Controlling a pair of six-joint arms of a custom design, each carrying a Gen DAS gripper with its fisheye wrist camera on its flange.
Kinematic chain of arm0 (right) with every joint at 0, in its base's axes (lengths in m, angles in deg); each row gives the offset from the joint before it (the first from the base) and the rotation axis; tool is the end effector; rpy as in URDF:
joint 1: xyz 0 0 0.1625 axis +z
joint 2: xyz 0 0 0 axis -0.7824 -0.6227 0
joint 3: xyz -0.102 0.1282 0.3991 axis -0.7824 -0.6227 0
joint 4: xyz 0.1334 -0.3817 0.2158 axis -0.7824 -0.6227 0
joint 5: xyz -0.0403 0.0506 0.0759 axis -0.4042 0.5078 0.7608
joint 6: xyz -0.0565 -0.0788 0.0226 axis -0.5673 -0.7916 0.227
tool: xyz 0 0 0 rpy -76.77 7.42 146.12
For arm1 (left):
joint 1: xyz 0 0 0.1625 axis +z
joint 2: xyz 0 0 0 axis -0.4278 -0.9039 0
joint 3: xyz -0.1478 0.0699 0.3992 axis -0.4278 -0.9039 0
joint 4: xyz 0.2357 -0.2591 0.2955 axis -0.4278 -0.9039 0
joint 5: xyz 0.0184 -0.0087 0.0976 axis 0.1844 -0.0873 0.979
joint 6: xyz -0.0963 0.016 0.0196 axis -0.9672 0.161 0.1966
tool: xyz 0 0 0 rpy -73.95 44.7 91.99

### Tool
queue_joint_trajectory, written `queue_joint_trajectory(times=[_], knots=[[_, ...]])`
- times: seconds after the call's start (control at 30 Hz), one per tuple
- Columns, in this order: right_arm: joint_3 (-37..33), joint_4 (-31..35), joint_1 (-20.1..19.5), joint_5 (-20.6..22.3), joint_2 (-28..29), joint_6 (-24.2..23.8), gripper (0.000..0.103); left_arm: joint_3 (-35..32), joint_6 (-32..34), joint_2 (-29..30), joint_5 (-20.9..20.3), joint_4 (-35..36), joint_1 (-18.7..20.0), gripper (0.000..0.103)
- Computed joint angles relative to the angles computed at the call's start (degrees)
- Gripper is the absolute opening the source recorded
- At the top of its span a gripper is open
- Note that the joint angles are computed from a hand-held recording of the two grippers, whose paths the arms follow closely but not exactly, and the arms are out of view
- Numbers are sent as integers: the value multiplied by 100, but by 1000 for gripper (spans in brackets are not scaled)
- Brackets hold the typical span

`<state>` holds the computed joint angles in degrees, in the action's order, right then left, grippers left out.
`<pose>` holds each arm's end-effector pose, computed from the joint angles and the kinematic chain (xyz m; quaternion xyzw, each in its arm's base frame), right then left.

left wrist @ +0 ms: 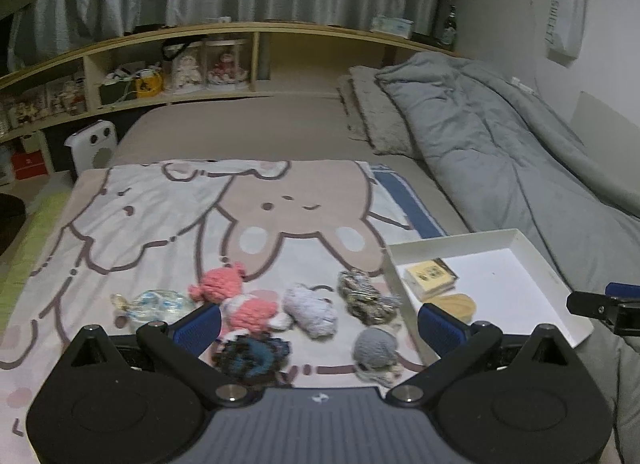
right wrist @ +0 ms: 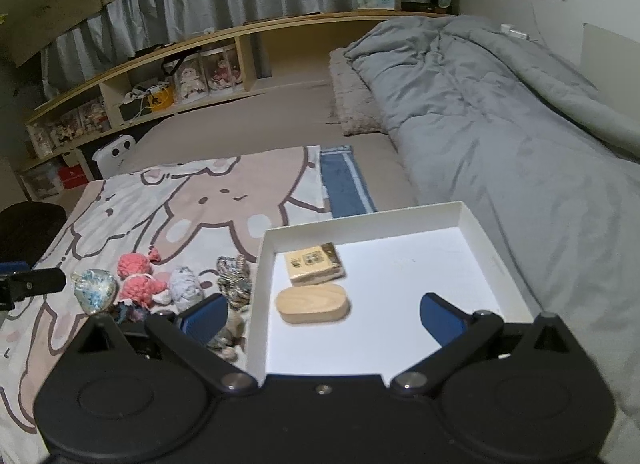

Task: Organize objects
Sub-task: 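Withdraw both tools from the white box back over the toys, then grasp the blue-brown crochet toy with the left gripper while the right grasps the grey crochet toy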

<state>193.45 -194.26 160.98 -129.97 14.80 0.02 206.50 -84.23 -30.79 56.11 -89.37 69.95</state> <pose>0.3046 -0.5606 0.1174 0.3535 -0.8710 0.2831 0.1905 -0.1144 -0.4331 0.3151 -0.0070 0.8072 -0.4581 0.3722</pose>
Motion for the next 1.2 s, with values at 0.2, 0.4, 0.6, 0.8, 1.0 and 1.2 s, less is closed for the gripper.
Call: queue_joint_trajectory(times=[0.2, 0.4, 0.6, 0.8, 1.0, 1.2], knots=[[-89, -71, 112, 178, 274, 145, 103, 151, 20, -332, 340, 174, 15, 103], [-215, -275, 211, 284, 619, 400, 103, 384, 425, -456, 664, -454, 86, 103], [-310, -697, 326, 285, 1009, 136, 103, 517, 615, -292, 1020, -1004, 189, 103], [-369, -922, 315, 634, 1269, 29, 103, 563, 1893, 230, 1080, -2622, 425, 103], [-496, -1176, 237, 962, 1594, -86, 103, 518, 2747, 740, 1012, -4002, 732, 103], [-624, -1357, 150, 772, 1917, -240, 103, 476, 2587, 628, 476, -4031, 1057, 103]])
